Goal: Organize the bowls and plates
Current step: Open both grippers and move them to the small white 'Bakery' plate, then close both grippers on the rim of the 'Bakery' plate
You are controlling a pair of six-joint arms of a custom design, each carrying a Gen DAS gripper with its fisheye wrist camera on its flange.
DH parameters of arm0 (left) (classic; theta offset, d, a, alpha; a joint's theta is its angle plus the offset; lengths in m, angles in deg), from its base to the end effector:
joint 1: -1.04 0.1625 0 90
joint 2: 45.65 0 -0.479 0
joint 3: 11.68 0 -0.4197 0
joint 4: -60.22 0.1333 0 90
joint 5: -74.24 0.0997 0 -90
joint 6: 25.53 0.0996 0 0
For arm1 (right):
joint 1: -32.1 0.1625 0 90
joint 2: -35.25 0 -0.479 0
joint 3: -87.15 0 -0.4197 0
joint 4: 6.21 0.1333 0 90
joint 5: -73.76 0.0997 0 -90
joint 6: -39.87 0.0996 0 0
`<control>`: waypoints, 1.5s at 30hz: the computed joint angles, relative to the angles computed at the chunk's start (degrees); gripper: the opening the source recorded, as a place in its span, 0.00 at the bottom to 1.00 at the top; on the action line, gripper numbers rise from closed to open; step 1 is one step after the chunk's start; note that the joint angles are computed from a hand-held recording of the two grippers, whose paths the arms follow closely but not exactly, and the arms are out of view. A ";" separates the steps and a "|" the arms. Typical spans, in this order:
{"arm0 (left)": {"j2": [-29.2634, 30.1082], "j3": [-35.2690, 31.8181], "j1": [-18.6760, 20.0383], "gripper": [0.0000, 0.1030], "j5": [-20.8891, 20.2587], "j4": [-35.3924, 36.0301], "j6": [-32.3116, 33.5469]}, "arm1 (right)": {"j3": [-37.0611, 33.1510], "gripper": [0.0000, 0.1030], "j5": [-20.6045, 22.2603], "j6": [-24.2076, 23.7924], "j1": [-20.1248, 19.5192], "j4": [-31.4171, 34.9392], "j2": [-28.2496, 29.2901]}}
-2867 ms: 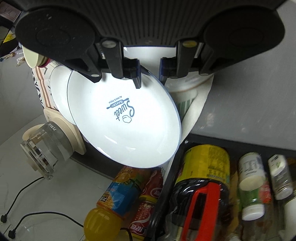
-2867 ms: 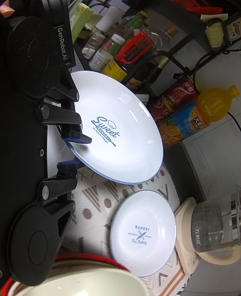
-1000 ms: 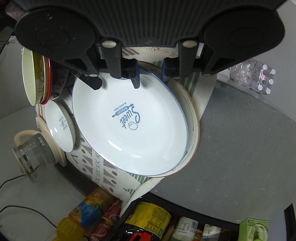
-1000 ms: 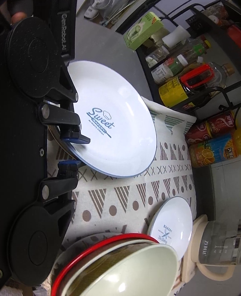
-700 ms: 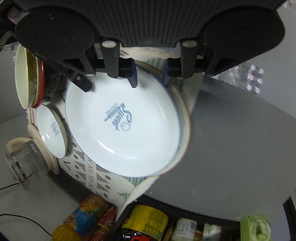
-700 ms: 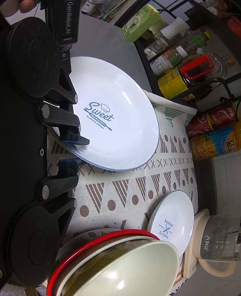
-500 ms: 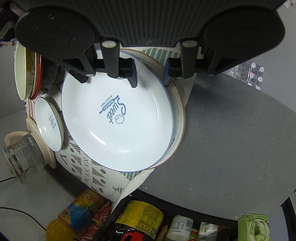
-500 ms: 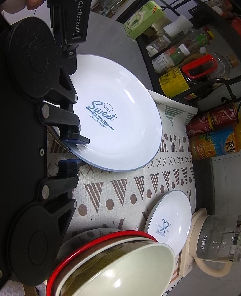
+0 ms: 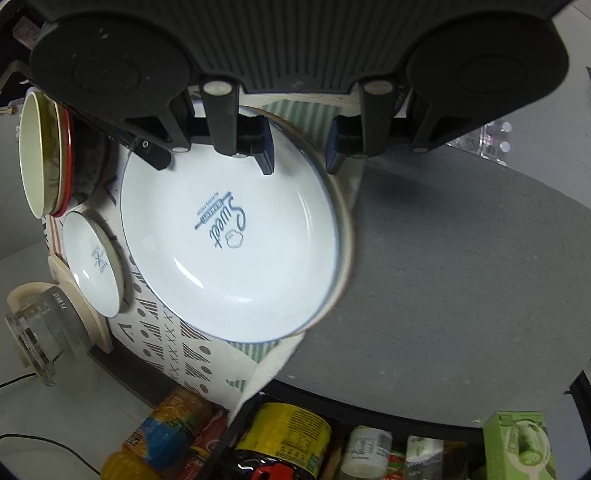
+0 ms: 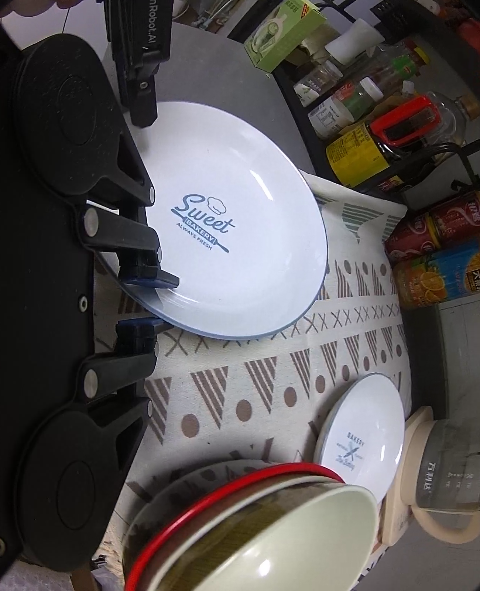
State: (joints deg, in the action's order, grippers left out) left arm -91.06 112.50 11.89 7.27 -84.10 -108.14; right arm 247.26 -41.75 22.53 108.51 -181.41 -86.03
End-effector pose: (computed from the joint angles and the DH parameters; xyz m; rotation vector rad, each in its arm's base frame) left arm -0.4300 -0.2578 -0.0328 0.0366 2.6290 -0.4382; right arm 0.0380 -0.2274 0.3189 -0.1529 -2.3885 0.8396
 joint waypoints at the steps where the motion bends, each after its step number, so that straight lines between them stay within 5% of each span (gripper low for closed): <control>1: -0.18 0.29 0.03 0.26 0.50 -0.03 -0.01 | 0.05 0.16 -0.35 0.13 0.26 -0.33 0.38; 12: -1.23 1.63 1.92 0.27 1.54 0.67 -0.79 | -2.52 0.24 -3.14 3.90 3.19 4.59 0.55; 16: -1.36 -0.33 2.94 0.28 3.11 3.82 0.76 | -4.03 0.36 -3.62 5.17 5.21 5.85 -0.40; 18: -1.38 -1.39 3.36 0.35 4.03 5.07 1.49 | -4.87 0.50 -3.83 5.48 6.70 5.10 -0.21; 20: -1.22 -2.62 3.69 0.41 5.27 6.21 2.51 | -5.80 0.54 -4.06 5.16 8.07 3.96 0.46; 29: 1.04 -7.28 6.53 0.64 7.67 1.20 13.01 | -9.97 0.66 -6.29 6.55 9.81 -2.24 4.50; 39: 5.93 -14.13 9.34 0.66 5.27 -2.75 24.94 | -13.67 0.83 -9.64 7.43 11.15 -6.88 6.26; 45: 8.01 -16.87 9.70 0.66 3.59 -4.21 28.07 | -14.96 0.85 -7.57 7.42 7.35 -5.18 3.73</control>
